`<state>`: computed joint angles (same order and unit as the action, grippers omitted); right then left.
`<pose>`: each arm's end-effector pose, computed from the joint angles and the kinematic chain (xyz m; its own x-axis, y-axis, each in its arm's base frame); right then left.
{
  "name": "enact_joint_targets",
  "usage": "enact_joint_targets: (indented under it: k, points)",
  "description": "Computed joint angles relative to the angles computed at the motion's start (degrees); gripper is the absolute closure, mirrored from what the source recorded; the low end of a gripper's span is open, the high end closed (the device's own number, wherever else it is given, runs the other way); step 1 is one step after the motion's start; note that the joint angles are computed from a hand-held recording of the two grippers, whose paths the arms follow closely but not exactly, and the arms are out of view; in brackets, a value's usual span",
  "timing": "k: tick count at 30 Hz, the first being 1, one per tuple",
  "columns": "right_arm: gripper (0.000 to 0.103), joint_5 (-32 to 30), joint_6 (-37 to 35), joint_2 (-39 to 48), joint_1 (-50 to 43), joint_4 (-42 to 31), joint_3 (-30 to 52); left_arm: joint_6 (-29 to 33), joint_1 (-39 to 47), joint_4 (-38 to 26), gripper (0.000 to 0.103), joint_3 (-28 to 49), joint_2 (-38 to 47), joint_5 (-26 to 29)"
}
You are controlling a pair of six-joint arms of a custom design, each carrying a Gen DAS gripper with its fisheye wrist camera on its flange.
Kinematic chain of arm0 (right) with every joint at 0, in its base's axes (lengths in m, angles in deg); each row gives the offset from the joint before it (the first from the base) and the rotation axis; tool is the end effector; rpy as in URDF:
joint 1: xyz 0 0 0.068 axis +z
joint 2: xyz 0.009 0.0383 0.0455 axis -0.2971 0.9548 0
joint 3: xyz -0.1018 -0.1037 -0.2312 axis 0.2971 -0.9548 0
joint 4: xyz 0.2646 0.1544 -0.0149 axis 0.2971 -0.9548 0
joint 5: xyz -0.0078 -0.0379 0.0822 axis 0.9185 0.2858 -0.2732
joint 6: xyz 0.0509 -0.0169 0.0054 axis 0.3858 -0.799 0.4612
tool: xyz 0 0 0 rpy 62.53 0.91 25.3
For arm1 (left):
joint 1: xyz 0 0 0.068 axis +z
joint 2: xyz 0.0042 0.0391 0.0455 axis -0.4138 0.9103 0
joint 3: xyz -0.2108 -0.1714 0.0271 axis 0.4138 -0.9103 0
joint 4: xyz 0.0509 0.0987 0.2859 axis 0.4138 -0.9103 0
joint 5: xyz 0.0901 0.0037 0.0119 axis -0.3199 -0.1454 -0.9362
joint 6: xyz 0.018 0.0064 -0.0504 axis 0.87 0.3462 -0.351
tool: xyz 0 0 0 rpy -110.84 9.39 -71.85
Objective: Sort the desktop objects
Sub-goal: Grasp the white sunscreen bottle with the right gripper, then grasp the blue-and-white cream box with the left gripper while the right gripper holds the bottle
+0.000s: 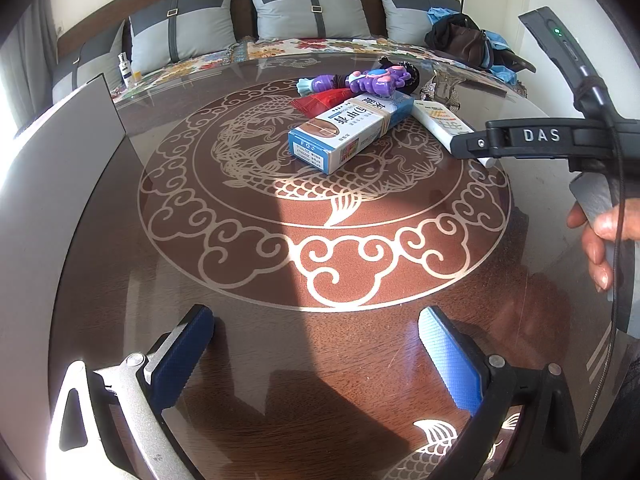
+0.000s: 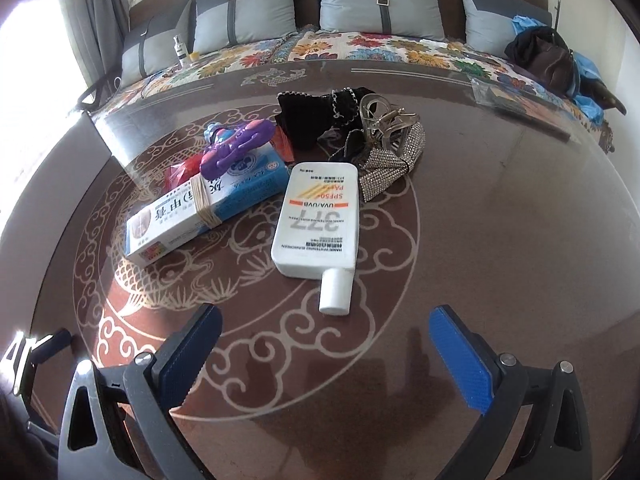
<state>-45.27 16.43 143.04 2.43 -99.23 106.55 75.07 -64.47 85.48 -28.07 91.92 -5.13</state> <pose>0.2536 0.0805 0.0905 -0.8016 0.2737 -0.5316 0.2879 0.9559 0.0581 0.2480 -0.2064 0.0670 -0.6691 0.4725 -0.5737 0.5784 0.8158 -0.0027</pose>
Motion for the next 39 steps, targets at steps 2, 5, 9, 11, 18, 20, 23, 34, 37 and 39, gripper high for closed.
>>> enact_joint_targets:
  k: [2, 5, 9, 11, 18, 20, 23, 34, 37, 39]
  points:
    - [0.002, -0.8, -0.7, 5.4, -1.8, 0.3, 4.0, 0.0, 0.0, 0.0, 0.0, 0.0, 0.0, 0.0]
    - [0.007, -0.7, -1.6, 11.1, -3.0, 0.2, 8.6, 0.0, 0.0, 0.0, 0.0, -0.1, 0.0, 0.0]
    - [0.03, 1.0, -4.8, 13.9, -2.8, 1.0, 11.8, 0.1, 0.0, 0.0, 0.0, -0.1, 0.0, 0.0]
    - [0.049, 0.9, -6.3, 13.3, -2.6, 1.6, 11.5, 0.1, 0.0, 0.0, 0.0, -0.1, 0.0, 0.0]
    - [0.051, 3.5, -3.6, -1.1, 4.2, 3.1, -3.5, 0.1, 0.0, 0.1, 0.0, -0.1, 0.0, 0.0]
    - [0.051, 6.7, 0.5, -8.5, 9.6, 0.6, -9.5, 0.1, 0.0, 0.1, 0.0, -0.1, 0.0, 0.0]
    - [0.051, 12.1, 9.4, -17.5, 18.5, -5.2, -15.3, 0.1, -0.1, 0.0, 0.0, -0.1, 0.1, -0.3]
    - [0.05, 16.9, 17.4, -23.4, 25.2, -9.1, -19.0, 6.0, 3.8, -13.6, 0.0, 24.6, 13.8, 5.5]
    - [0.05, 16.8, 17.2, -23.3, 25.0, -9.0, -18.9, 6.0, 3.7, -18.0, 0.0, 34.0, 20.3, 7.4]
    - [0.05, 16.8, 17.0, -23.3, 24.9, -8.8, -18.9, 7.0, 2.9, -20.5, 0.0, 38.8, 24.2, 7.7]
